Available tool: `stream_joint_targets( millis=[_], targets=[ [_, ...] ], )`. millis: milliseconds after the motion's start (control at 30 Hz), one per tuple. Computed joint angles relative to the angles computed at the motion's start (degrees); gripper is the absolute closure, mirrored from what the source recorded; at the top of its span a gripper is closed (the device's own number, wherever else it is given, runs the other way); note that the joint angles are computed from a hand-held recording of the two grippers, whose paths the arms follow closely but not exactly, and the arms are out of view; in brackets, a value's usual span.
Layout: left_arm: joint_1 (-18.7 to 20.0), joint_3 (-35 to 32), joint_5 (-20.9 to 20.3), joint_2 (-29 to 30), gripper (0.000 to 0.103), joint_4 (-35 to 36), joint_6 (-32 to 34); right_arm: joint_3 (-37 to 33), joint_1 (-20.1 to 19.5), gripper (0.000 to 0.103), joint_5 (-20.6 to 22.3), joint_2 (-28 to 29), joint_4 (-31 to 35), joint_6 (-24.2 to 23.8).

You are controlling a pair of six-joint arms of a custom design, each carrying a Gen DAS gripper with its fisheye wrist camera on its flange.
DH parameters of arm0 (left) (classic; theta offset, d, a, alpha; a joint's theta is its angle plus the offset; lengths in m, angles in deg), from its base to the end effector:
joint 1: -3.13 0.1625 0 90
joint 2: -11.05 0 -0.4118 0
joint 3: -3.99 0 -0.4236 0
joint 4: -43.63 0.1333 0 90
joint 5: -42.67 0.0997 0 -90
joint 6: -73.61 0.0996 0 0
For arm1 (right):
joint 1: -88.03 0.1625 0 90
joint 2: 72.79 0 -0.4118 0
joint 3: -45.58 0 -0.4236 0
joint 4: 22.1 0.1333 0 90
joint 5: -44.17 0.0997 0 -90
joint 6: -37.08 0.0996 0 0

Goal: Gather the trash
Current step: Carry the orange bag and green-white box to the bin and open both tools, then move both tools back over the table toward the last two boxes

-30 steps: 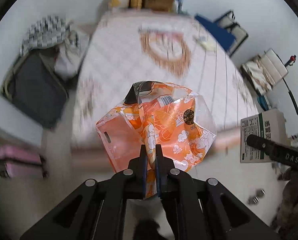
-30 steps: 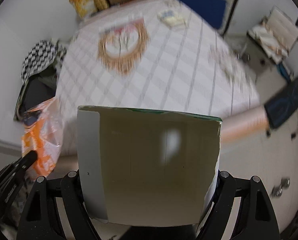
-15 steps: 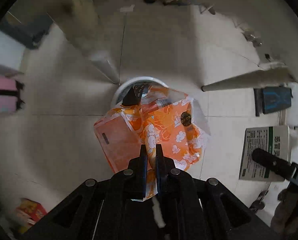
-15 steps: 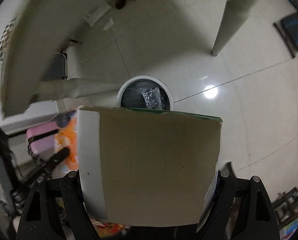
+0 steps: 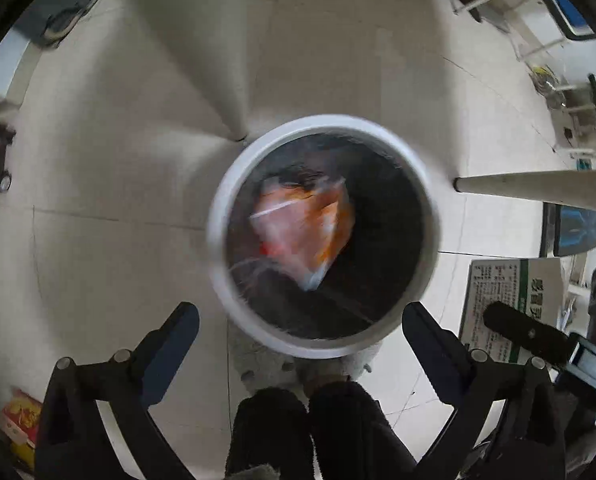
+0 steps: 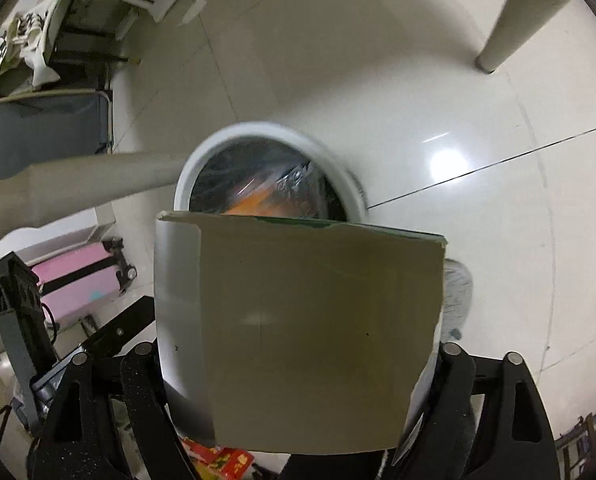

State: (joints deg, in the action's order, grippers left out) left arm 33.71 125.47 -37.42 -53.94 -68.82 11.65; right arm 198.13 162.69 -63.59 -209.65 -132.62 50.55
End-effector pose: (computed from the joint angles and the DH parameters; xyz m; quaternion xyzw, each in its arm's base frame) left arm -0.2985 -0.3512 0.0454 0.0042 0.9530 0.0707 0.2947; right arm 0.0425 -0.2342 0.2434 -0.2519 -0.9545 0.0391 0.1549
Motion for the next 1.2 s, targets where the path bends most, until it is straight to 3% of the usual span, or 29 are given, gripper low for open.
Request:
stream_joint_targets(
  millis=[167,267,367,500,600,833,1200],
  targets=[
    [-3.0,-0.1,5.2,-3.4,0.000,8.9,-3.4,1.6,0.9,0.000,-0.1,3.8,-3.6,0.1],
    [-5.3,-1.5,9.5,-5.6,0.000,16.3,-4.4,0.8,6.1,0.000,-2.9,6.2,-2.5,2.7],
    [-6.6,-2.7,10.5,-7.0,0.000,19.3,-5.3,-1.7,12.4,0.000,-7.3,9.4,0.2,6.2],
    [-8.0,-4.9,9.4,-7.0,0.000,22.9,-6.2,-5.9,23.5,0.000,-16.4,15.5,6.5,14.8],
    [-8.7,-6.0,7.8,-7.3,0.000,24.3,-6.9,-8.8,27.8,0.000,-20.3,17.8,12.1,18.7],
    [-11.6,-10.8,4.9,-7.7,0.000,29.6,-8.7,-17.9,38.0,0.000,-20.8,20.9,26.2,29.8],
    [-16.3,-22.8,2.8,-7.6,0.000,39.7,-10.3,-36.8,54.8,0.000,-16.1,27.9,45.7,46.1]
  ],
)
